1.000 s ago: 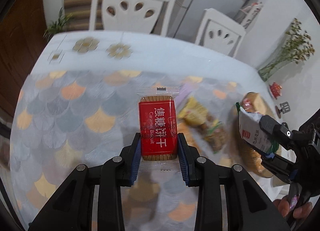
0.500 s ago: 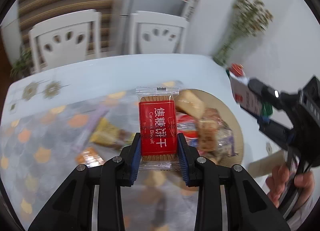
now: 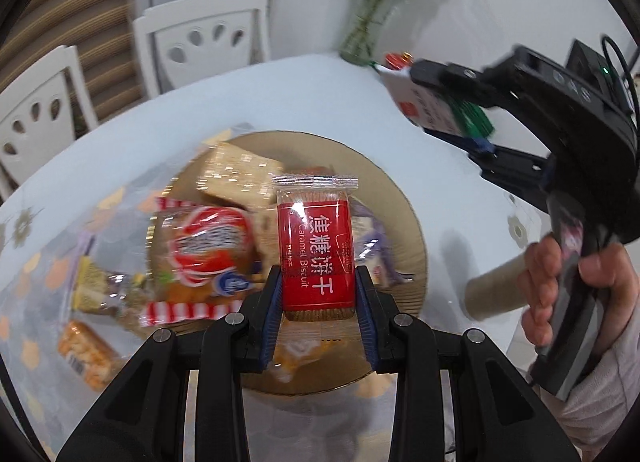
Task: Organize snacks
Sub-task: 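Carry the red biscuit pack and green-white bag toward the amber bowl, then open both tools over the amber bowl and move back toward the table snacks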
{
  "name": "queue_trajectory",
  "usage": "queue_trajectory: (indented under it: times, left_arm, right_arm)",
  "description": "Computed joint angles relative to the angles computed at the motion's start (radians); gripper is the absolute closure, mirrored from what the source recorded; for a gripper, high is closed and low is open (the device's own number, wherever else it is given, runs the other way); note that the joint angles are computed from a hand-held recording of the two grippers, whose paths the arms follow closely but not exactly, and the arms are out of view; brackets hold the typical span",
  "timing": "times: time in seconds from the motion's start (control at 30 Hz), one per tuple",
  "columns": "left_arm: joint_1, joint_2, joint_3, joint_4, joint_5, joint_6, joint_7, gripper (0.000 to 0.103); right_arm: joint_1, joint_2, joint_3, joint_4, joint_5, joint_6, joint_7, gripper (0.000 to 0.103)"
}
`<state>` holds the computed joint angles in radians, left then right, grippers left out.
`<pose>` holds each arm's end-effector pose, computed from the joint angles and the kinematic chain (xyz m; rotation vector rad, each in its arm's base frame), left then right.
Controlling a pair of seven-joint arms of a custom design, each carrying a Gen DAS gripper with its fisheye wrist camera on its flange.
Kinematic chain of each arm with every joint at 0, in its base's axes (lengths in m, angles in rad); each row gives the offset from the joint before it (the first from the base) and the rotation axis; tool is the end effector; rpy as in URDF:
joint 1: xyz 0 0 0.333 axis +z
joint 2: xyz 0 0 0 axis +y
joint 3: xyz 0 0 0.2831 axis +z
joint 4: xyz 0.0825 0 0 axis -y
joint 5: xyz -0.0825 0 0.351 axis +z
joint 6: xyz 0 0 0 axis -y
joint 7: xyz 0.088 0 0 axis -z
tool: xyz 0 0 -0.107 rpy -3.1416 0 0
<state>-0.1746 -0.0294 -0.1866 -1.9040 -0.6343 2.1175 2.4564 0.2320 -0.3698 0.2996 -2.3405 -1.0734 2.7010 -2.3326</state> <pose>0.5024 -0.2198 0.5175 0.8545 -2.7895 0.9230 0.3791 0.2704 0.5175 -0.6179 2.0332 -0.3671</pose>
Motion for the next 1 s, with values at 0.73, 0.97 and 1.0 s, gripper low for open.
queue_trajectory:
  times: [0.73, 0.97, 1.0]
  left_arm:
    - [0.062, 0.114, 0.026, 0.109, 0.081, 0.031, -0.09, 0.008]
    - [0.16, 0.275, 0.067, 0.321, 0.169, 0.025, -0.133, 0.008]
    - [0.173, 0.297, 0.067, 0.349, 0.186, 0.025, -0.131, 0.008]
  right_arm:
    - [0.004, -0.001, 0.032, 0.003, 0.136, -0.043, -0.024, 0.0]
    - [0.093, 0.228, 0.006, 0.298, 0.158, -0.146, -0.244, 0.0]
    - [0.113, 0.275, -0.001, 0.351, 0.17, -0.154, -0.296, 0.0]
